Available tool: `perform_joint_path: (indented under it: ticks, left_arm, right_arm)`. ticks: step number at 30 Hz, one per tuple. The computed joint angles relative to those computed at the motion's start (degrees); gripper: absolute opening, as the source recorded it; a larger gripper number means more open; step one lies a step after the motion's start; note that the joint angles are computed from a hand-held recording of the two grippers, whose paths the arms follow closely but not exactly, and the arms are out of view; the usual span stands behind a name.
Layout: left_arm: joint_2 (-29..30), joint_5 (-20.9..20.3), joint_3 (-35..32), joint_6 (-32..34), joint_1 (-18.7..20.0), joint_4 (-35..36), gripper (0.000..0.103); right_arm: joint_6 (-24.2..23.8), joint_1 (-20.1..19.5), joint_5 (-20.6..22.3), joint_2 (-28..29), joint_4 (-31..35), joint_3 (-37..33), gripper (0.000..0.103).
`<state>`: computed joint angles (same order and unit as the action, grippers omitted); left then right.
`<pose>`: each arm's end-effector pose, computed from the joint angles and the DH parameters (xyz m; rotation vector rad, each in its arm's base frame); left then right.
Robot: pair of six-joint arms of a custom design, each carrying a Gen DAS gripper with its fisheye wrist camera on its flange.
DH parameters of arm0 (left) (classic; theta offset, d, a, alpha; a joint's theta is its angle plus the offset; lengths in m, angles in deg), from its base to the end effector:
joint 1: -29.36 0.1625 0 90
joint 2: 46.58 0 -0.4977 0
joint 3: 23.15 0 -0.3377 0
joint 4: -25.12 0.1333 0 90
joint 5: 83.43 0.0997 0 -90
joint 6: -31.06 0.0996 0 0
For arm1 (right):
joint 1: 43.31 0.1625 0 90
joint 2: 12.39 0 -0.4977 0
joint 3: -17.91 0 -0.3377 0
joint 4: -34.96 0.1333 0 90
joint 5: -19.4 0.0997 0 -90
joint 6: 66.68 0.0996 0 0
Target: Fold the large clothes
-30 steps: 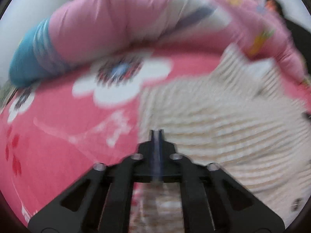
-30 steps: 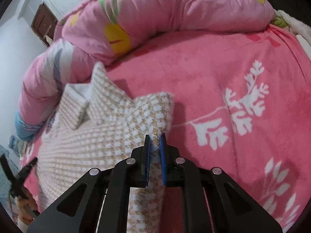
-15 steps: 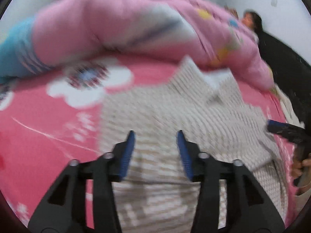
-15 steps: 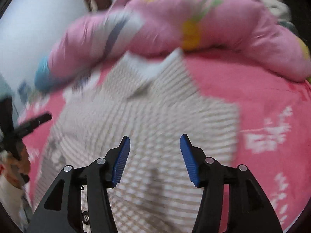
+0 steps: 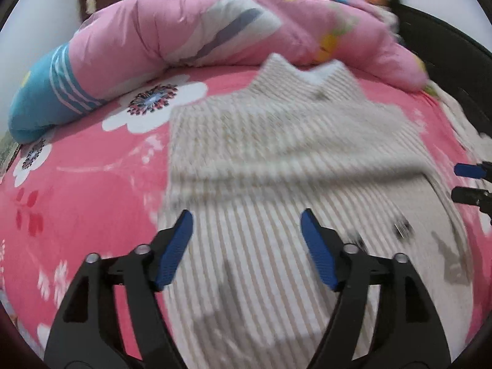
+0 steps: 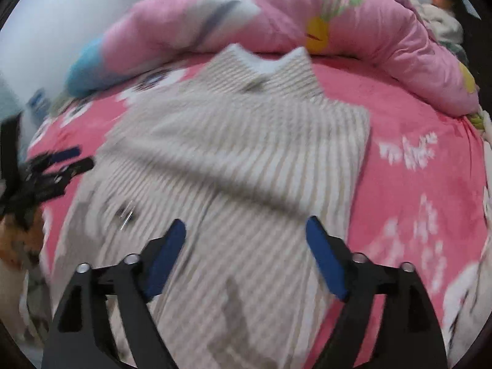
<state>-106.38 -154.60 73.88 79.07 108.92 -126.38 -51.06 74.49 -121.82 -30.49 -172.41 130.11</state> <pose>0.0451 -0.6681 0.3434 1.2205 2.3767 -0.4010 0.3128 -0.4740 -0.0376 0.0184 -2.3257 0.8532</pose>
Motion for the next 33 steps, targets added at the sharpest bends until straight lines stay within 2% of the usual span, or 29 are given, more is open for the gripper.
perform_joint_path:
  ticks: [3, 5, 6, 9, 10, 11, 12, 15, 18, 21, 26, 33]
  left_arm:
    - [-6.7, -0.1, 7.7, 1.7, 1.0, 1.1, 0.078]
    - [-9.2, -0.2, 11.8, 2.1, 2.0, 0.9, 0.082]
    - [-9.8, 0.2, 13.5, 2.9, 2.4, -0.3, 0.084]
    - [-9.2, 4.9, 19.6, 4.1, 4.6, -9.0, 0.085]
    - [-9.0, 4.3, 20.4, 3.8, 5.3, -11.1, 0.086]
    - [-9.1, 1.9, 20.6, 3.3, 6.4, -12.7, 0.088]
    - [-9.2, 1.2, 20.6, 2.8, 6.8, -13.4, 0.092]
    - [-9.1, 1.6, 20.3, 0.8, 7.1, -13.4, 0.095]
    - [-9.3, 1.9, 20.4, -0.4, 7.4, -13.7, 0.095]
    - [-9.7, 1.5, 20.6, 0.1, 7.8, -14.1, 0.095]
    - [-10.1, 1.7, 21.6, -0.7, 7.6, -15.2, 0.095]
    - [-10.0, 2.3, 20.2, -1.5, 7.0, -11.7, 0.095]
  right_arm:
    - [4.1, 3.3, 0.9, 1.6, -0.1, 4.0, 0.084]
    - [8.8, 5.2, 2.6, 3.7, -1.0, 6.5, 0.084]
    - [10.3, 5.6, 3.6, 4.6, -1.8, 7.4, 0.084]
    - [17.2, 5.8, 3.6, 8.1, 1.9, 7.4, 0.085]
    - [18.4, 5.9, 2.5, 8.9, 3.2, 7.0, 0.087]
    - [18.2, 6.5, 0.3, 10.0, 3.6, 6.1, 0.089]
    - [17.9, 6.9, -0.9, 10.4, 4.0, 5.6, 0.091]
    - [19.5, 7.7, -2.9, 10.6, 8.0, 4.1, 0.097]
    - [19.2, 8.2, -4.4, 11.8, 5.9, 4.0, 0.097]
    - [21.9, 9.5, -6.3, 13.2, 4.8, 4.0, 0.097]
    - [27.8, 9.9, -5.9, 12.3, 8.0, 4.9, 0.097]
    - [28.2, 9.8, -6.0, 12.5, 7.7, 4.9, 0.097]
